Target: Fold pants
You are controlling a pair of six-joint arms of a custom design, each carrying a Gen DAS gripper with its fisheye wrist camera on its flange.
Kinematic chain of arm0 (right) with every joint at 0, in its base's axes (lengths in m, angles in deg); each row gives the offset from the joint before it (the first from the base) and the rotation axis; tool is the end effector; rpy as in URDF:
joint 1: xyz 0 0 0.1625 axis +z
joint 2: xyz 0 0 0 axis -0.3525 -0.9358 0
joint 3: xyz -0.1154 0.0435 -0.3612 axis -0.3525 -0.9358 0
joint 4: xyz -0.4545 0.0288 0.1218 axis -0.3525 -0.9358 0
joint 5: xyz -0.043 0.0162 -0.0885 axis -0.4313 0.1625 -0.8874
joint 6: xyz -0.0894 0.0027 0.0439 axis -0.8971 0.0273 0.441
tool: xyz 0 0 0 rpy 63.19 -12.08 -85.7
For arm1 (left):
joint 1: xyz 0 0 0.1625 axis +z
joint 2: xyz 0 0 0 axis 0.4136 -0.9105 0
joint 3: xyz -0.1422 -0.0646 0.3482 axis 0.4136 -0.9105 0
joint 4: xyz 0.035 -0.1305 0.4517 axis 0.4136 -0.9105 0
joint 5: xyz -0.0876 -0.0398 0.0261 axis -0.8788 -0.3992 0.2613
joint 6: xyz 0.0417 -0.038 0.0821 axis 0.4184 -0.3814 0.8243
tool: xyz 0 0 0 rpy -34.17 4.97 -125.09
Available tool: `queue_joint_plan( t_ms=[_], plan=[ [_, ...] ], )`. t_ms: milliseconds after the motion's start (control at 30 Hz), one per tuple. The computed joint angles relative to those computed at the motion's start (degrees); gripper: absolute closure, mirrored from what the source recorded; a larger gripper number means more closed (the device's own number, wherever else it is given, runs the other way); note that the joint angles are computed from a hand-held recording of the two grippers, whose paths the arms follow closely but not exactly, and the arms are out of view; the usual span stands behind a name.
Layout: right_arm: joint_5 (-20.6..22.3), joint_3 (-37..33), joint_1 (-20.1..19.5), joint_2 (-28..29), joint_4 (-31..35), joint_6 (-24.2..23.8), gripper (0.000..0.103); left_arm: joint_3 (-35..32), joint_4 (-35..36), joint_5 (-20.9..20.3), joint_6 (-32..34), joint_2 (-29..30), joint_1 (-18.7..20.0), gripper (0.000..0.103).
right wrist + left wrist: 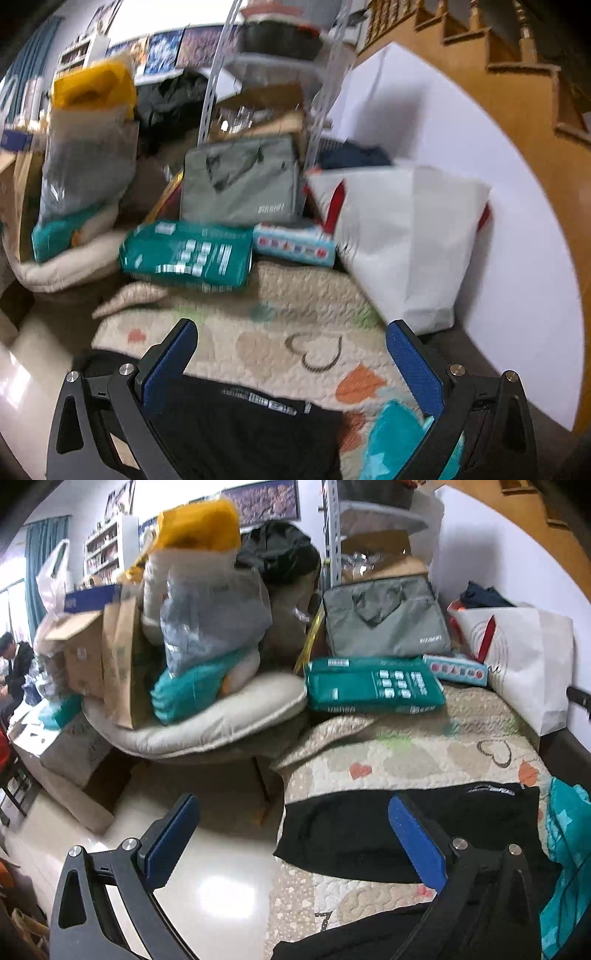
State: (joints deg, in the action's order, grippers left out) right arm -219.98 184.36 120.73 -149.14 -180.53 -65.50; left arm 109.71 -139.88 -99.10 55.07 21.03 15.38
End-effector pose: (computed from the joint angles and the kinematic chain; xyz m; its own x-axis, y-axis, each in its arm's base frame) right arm 0.1492 -0.5544 0.4763 -0.4812 0.4393 0.7586 -0.4859 0.5867 -0.6479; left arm -0.4161 -0.6190 0.1020 -0.6391 0.3118 -0.7030 0.7154 0.5764 -0.3948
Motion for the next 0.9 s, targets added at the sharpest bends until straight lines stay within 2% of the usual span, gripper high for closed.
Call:
queue_joint_plan(
  t_ms=[100, 233, 367, 467, 567, 733, 900],
  plan=[
    [2.74, 1.93, -3.00, -0.77, 5.44, 3.76, 0.000, -1.98, 1.30, -0.32, -0.03, 2.07, 1.49, 0.001],
    [7.07, 3.39, -7.29, -1.62, 14.86, 7.71, 0.000, -6.17, 5.25, -2.97, -1.08, 5.36, 4.59, 0.001],
    [10.23, 4.23, -11.34, -1.14, 19.89, 5.74, 0.005, -13.31, 13.18, -8.03, -4.00, 10.11, 9.04, 0.001],
    [11.94, 3.43, -13.89, -0.58, 26.04, 6.11, 0.015, -19.80, 20.21, -14.39, -7.55, 13.92, 12.91, 0.001],
    [12.86, 1.60, -15.31, 1.06, 28.72, 5.29, 0.020, -24.19, 21.51, -17.10, -9.51, 17.58, 15.49, 0.001],
    [14.67, -2.95, -16.17, 5.13, 32.25, 5.24, 0.021, -31.44, 24.13, -17.98, -9.21, 23.95, 17.02, 0.001],
    [14.85, -6.89, -17.43, 8.32, 37.89, 4.59, 0.021, -40.37, 25.88, -15.41, -4.15, 31.08, 16.94, 0.001]
  ],
)
